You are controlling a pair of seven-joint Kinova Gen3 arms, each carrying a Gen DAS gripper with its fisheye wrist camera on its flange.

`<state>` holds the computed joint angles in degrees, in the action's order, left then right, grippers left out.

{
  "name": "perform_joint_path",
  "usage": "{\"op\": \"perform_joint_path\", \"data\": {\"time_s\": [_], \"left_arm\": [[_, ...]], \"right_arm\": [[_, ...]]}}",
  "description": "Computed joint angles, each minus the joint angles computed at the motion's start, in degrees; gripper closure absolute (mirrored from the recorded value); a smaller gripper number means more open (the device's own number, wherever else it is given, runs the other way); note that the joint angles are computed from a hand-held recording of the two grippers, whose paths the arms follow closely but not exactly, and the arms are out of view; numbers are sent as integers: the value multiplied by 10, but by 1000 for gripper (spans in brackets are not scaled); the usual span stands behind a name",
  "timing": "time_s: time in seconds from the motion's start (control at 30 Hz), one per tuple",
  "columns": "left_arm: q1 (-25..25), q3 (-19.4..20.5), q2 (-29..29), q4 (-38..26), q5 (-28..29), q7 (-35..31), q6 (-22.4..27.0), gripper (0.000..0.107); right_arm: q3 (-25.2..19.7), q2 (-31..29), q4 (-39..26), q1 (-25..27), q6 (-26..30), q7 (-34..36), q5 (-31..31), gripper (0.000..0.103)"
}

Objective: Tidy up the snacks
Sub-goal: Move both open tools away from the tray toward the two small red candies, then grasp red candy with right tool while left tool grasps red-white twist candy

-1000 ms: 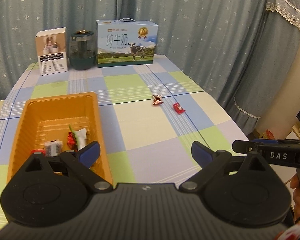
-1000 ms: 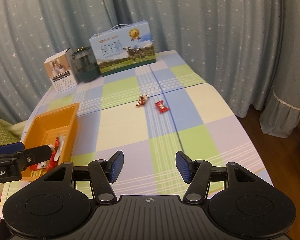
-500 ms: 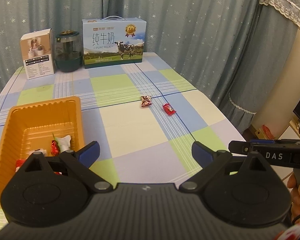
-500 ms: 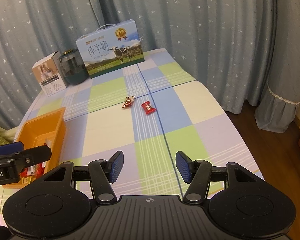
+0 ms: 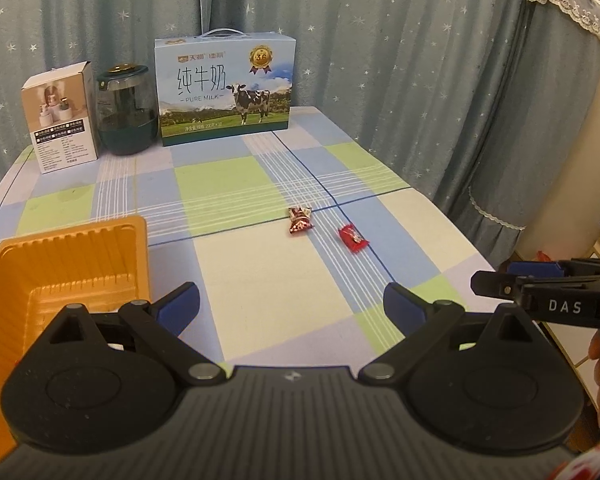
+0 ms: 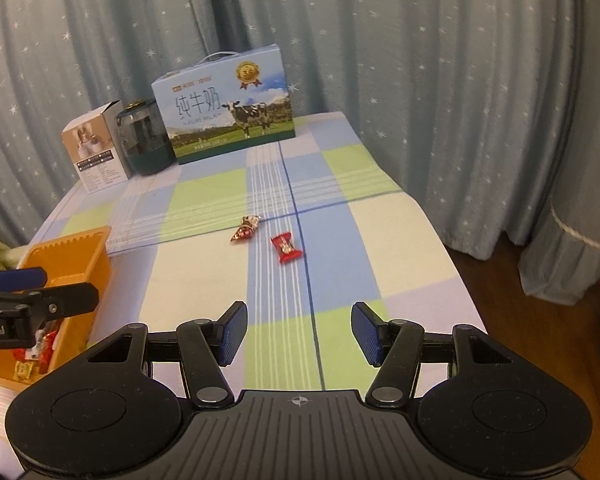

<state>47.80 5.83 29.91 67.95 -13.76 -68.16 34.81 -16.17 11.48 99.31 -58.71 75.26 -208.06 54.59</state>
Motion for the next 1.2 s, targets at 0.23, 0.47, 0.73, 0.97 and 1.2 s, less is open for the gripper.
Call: {"op": "perform_joint_path", "data": {"time_s": [0.23,0.47,0.73,0.97,1.2], "left_arm": [[7,-10,69,-85,-7,-18,23,10],[20,-27,144,-188,-9,-37,56,10],[30,-52,228,-325,-6,-56,119,12],[30,-59,279,-417,10,-72,162,12],[29,-64,311,-475,24,-89,188,12]], "right_arm": [[21,1,54,52,-105,20,41,45],[46,22,83,97,-199,38,87,46],[80,56,95,139,-292,45,143,55],[108,89,88,163,-359,56,176,61],[126,113,68,168,-376,110,153,72]]}}
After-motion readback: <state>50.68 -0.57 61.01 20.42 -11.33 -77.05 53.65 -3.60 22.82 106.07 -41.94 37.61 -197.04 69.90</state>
